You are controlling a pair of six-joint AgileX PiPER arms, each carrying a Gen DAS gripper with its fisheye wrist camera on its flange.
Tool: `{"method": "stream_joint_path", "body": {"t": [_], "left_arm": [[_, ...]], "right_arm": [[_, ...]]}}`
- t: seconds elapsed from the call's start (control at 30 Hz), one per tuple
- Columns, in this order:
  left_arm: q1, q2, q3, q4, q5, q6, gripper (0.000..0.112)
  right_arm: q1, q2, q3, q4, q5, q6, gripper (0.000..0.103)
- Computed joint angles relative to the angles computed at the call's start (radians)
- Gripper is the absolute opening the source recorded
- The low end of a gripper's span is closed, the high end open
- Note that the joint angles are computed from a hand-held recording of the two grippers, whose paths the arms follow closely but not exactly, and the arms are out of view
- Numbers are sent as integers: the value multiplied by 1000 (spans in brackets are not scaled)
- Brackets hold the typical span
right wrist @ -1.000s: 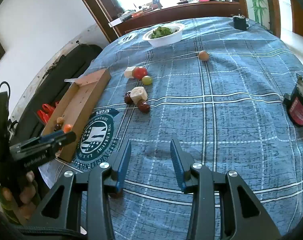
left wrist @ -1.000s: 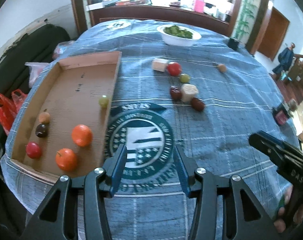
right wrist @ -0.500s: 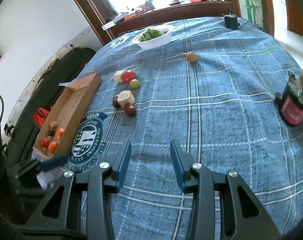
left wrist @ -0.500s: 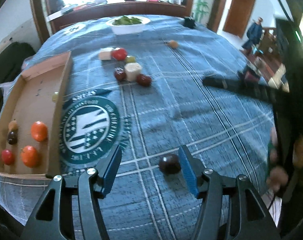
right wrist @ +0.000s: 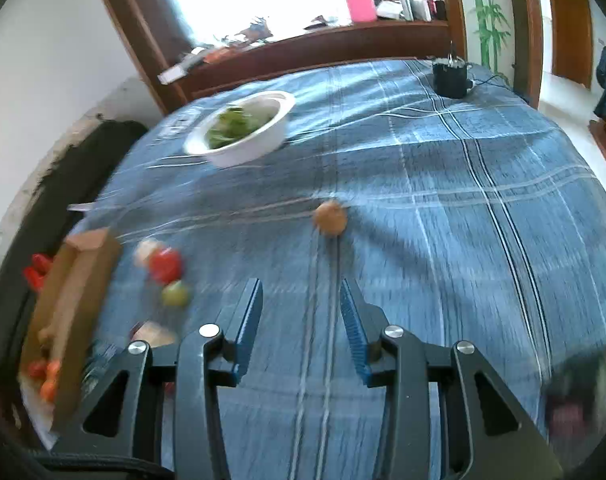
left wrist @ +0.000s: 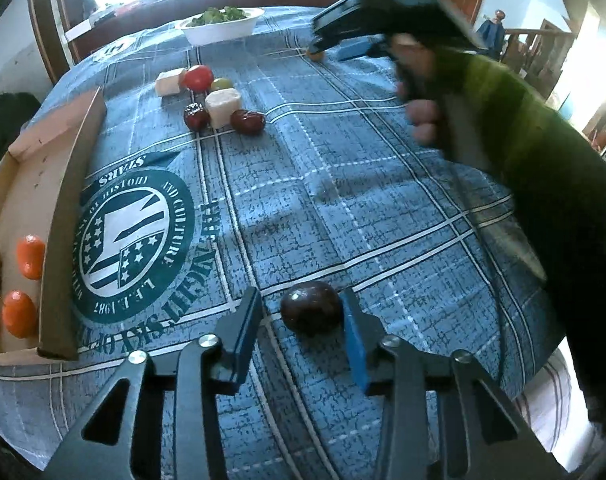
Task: Organize fruits
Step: 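Grasp the dark plum with the left gripper while the right gripper grasps a tan kiwi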
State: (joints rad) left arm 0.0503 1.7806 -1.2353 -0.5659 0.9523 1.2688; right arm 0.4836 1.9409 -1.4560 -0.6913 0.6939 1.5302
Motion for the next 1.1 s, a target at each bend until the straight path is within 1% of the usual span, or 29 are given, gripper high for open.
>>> {"method": "stream_joint_path", "body": {"t": [0.03,0.1,0.13,0.17,0.2,0.23,0.27,0.33,0.37,0.43,0.53,0.6,0.67,0.7,0.8,0.93,0.97,1.03,1.07,1.1], "left_arm": [[1,0,1,-5,1,6,34],[7,3,-3,-19,18,23,27],[7,4,-7,-22,26,20,27],[8,7,-11,-23,30,16,27],[8,9,-15,-23,33,12,27],[7,9,-17,-23,28,9,27],[6,11,-21,-25,19,5,27],[18,26,-56,-34,31,-16,27],[22,33,-71,-36,38,-26,27],[34,43,-107,-41,46,-54,27],[46,60,-158,-51,51,-85,27],[48,71,-192,-53,43,-112,27],[50,87,-227,-53,44,-135,27],[51,95,-243,-55,41,-146,27],[73,96,-267,-58,49,-171,27],[93,102,-282,-70,45,-176,27],[99,101,-282,-72,47,-175,27],[102,97,-275,-72,42,-175,27],[106,95,-272,-71,41,-173,27],[108,95,-271,-71,41,-173,27]], "right_arm": [[-22,26,-29,23,-3,-31,38],[-64,91,-99,70,-6,-100,38],[-80,132,-151,105,15,-147,36],[-85,156,-179,111,28,-158,34],[-86,178,-201,78,37,-140,33],[-92,187,-216,83,43,-152,27],[-99,195,-233,95,48,-167,23],[-102,194,-240,105,54,-189,23],[-99,185,-227,102,48,-182,23],[-73,133,-159,69,9,-132,23],[-9,42,-52,-8,-32,-21,22],[54,-30,34,-81,-59,91,17],[111,-73,83,-130,-74,176,16],[148,-92,103,-159,-72,227,16],[235,-115,122,-209,-53,306,16],[314,-117,114,-240,-4,353,15],[322,-112,104,-231,14,341,15],[307,-81,67,-131,34,235,16],[300,-75,71,-98,9,217,16],[293,-74,89,-82,-56,215,16]]}}
